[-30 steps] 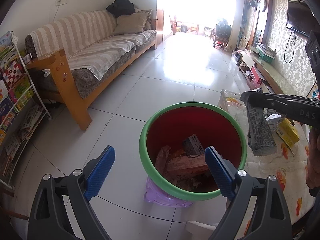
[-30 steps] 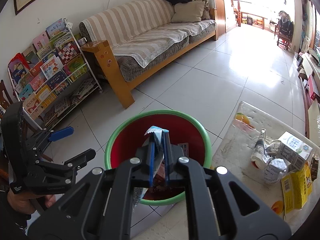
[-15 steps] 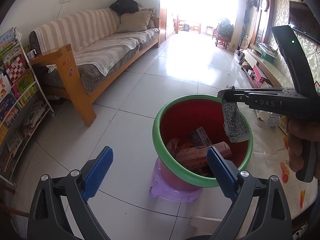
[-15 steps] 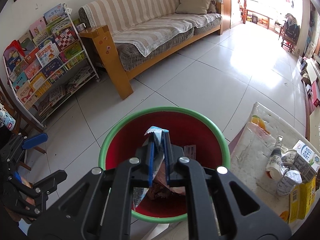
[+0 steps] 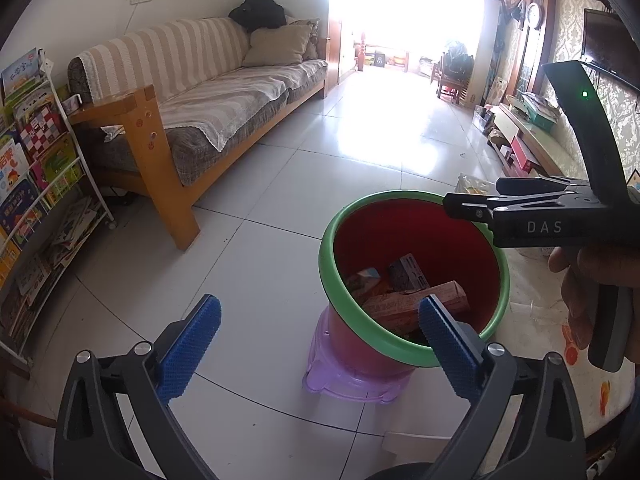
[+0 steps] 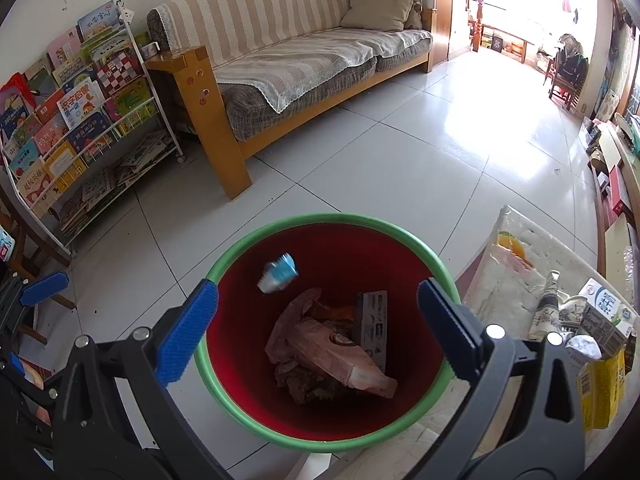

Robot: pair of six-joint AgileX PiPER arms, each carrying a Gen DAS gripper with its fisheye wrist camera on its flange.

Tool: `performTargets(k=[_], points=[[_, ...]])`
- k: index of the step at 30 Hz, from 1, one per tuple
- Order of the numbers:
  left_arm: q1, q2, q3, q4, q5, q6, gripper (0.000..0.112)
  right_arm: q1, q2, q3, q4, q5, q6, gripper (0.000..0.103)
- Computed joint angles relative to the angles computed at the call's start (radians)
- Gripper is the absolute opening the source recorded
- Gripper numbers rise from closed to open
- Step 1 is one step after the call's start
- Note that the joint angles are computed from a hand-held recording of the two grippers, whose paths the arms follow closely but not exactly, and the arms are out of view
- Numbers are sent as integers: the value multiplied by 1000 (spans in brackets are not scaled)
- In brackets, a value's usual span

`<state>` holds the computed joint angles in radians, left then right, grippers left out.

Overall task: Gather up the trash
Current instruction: 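Lower the blue wrapper over the red bucket and open the right tool, then move both open tools back over the table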

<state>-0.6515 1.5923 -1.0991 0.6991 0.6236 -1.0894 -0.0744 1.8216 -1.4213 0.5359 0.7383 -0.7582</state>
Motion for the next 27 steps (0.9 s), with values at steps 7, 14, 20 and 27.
performTargets(k=[7,14,20,27], points=[[-27,4,-19,10,5,-11,95,-35,-34,18,8,2,-18,98],[-91,55,-94,39,19,-48,95,-148,-108,59,80,51,-118,98],[-164,150,-226,26,31,-27,95,-325,-187,135,149,105,-278,98],[-229,324,-488,-122,86,132,95,-606,-189,146,197,172,-449,98]])
